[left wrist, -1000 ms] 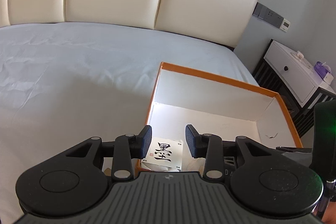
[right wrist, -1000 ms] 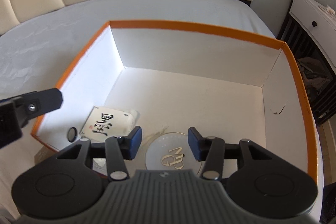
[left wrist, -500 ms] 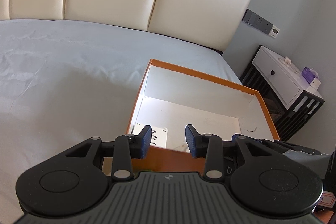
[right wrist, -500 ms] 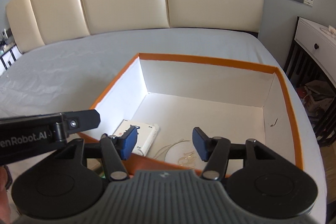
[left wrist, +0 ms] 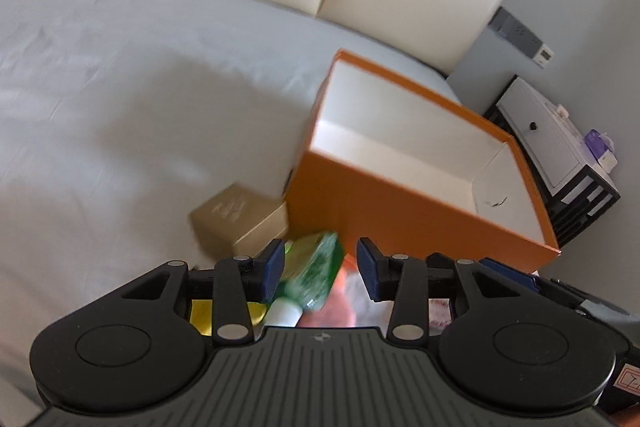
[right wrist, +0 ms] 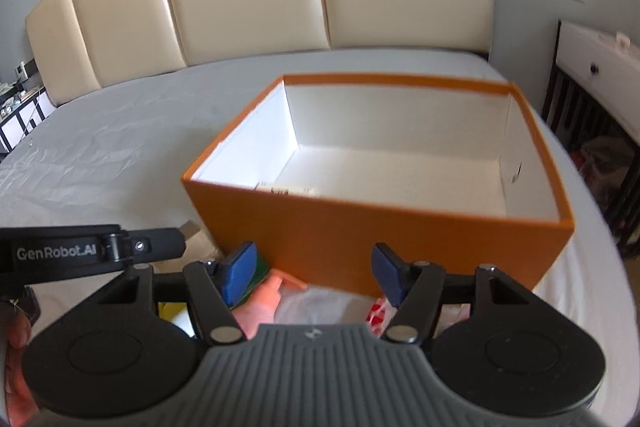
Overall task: Organize rigid objects
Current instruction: 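Grasp the gold cube box with the left gripper while the right grasps the green soap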
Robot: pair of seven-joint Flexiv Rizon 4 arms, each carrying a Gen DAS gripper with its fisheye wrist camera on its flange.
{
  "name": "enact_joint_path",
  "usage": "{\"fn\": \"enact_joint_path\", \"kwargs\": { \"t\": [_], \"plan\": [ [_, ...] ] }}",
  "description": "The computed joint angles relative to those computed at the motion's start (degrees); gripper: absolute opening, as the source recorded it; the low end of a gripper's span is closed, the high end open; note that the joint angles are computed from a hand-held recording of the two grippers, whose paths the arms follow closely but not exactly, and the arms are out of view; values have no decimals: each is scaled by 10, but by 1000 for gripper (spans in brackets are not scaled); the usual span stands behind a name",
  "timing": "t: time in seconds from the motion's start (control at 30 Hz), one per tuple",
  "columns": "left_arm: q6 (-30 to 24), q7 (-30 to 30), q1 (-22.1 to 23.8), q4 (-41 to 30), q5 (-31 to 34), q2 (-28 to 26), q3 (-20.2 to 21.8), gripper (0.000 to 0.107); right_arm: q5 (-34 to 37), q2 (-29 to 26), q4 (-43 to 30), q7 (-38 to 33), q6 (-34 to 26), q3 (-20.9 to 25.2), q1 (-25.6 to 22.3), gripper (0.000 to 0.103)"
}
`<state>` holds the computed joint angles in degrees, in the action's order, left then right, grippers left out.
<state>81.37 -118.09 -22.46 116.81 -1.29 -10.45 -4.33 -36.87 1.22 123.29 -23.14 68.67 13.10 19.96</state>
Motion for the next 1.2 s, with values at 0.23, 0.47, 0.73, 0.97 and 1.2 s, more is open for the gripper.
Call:
{"fn": "enact_joint_path", "kwargs": {
  "t": [0.23, 0.47, 0.73, 0.97, 1.2],
  "plan": [
    [-51, 10, 24, 42, -29, 26, 4, 57, 52, -17, 1, -14, 0, 11, 22, 60],
    [-46, -53, 36, 65, -5, 36, 14, 69, 152, -41, -15, -50, -16, 22, 52, 56],
    [-3, -35, 58, 77, -52, 20, -7, 68, 150, -68, -43, -44, -3, 9, 66, 56],
    [27, 42, 58, 48, -84, -9, -14, 68, 164, -110, -91, -46, -14, -2, 73, 52],
    [12, 190, 82, 15, -117, -41, -50, 76, 207, -140, -130, -71, -41, 1, 73, 47]
  ]
}}
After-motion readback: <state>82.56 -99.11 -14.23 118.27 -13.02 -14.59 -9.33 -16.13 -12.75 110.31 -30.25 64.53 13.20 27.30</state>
